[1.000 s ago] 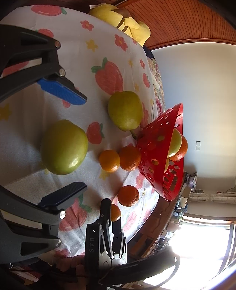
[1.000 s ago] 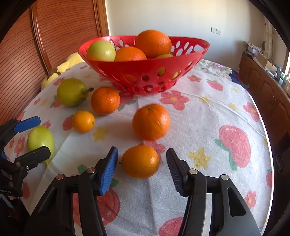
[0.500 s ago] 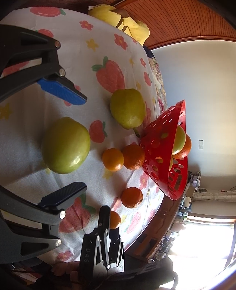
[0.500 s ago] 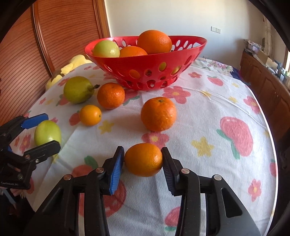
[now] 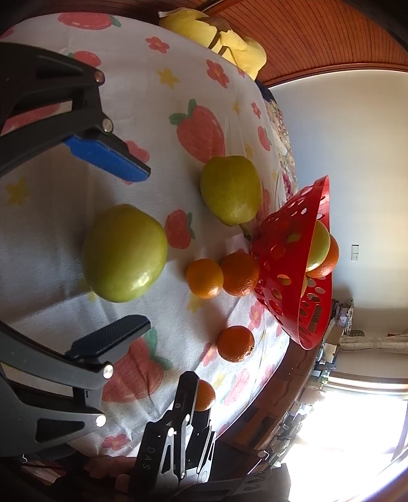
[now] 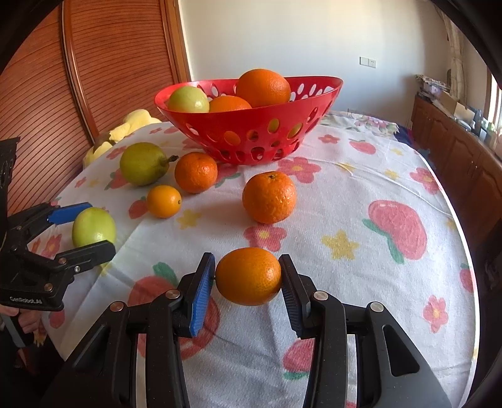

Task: Organize fruits
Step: 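Close the left tool on the green apple while the right tool holds the small orange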

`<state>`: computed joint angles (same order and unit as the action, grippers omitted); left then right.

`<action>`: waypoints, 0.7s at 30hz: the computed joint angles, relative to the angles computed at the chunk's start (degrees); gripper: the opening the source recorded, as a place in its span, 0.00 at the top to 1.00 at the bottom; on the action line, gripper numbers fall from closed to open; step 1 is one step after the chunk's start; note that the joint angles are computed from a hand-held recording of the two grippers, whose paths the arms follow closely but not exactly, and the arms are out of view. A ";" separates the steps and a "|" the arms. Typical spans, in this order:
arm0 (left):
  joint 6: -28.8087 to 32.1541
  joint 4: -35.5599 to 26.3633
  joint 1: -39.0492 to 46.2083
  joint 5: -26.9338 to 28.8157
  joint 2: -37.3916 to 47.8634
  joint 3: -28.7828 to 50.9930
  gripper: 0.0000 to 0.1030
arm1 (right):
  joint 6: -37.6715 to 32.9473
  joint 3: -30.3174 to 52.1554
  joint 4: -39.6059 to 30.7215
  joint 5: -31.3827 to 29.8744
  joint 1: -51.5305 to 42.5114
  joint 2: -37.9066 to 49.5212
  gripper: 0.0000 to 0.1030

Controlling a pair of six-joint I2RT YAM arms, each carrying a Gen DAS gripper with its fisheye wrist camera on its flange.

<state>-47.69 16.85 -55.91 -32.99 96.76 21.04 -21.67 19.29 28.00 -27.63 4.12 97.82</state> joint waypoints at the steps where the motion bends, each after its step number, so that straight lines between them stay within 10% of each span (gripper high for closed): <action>1: -0.50 0.03 0.06 0.35 0.00 -0.20 0.15 | 0.04 -0.03 0.12 -0.16 -0.14 0.06 0.59; 21: 0.41 2.62 -0.29 2.84 0.56 -1.42 0.43 | -0.12 -0.43 1.05 -1.21 -0.92 0.28 0.59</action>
<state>-47.29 19.47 -56.20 -30.15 97.32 19.61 -21.80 18.86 29.05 -28.84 3.20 98.10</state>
